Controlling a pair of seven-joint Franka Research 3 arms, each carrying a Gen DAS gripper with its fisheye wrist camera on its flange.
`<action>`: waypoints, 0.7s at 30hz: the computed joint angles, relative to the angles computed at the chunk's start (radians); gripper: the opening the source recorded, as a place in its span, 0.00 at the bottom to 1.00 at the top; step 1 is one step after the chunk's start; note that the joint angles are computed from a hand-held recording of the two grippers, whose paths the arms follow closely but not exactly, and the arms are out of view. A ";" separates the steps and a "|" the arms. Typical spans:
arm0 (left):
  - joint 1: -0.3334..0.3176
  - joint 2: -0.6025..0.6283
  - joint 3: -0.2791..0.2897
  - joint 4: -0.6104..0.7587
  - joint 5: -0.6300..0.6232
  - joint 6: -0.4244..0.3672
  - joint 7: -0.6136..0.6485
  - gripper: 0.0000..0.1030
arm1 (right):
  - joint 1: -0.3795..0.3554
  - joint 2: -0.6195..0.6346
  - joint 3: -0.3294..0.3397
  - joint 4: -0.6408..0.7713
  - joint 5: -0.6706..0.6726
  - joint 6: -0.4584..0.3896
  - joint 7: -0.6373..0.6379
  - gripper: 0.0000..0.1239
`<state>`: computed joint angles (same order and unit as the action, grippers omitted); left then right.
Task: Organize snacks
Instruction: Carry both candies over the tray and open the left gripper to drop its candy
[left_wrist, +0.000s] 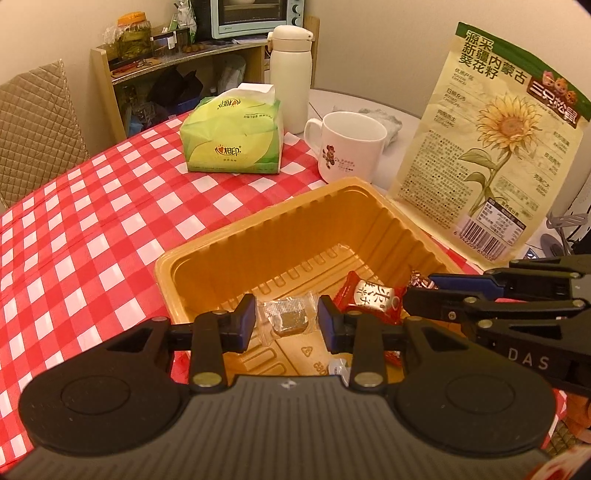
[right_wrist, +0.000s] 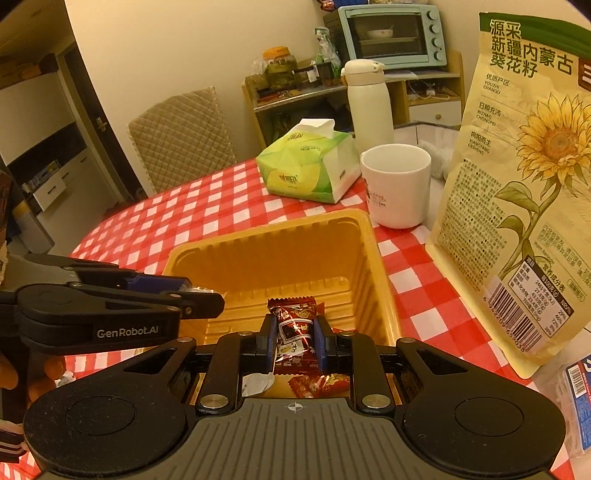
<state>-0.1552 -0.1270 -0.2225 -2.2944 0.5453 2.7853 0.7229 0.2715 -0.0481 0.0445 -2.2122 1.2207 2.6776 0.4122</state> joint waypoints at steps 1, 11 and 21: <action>0.000 0.004 0.001 0.002 -0.002 0.001 0.002 0.33 | 0.000 0.004 0.000 0.004 -0.003 -0.001 0.003 0.17; 0.005 0.007 0.006 -0.002 0.000 0.018 -0.006 0.37 | -0.004 0.023 0.005 0.019 -0.013 0.000 0.023 0.17; 0.015 -0.026 0.007 -0.028 -0.010 0.029 -0.017 0.42 | -0.004 0.045 0.017 0.042 -0.023 -0.005 0.043 0.17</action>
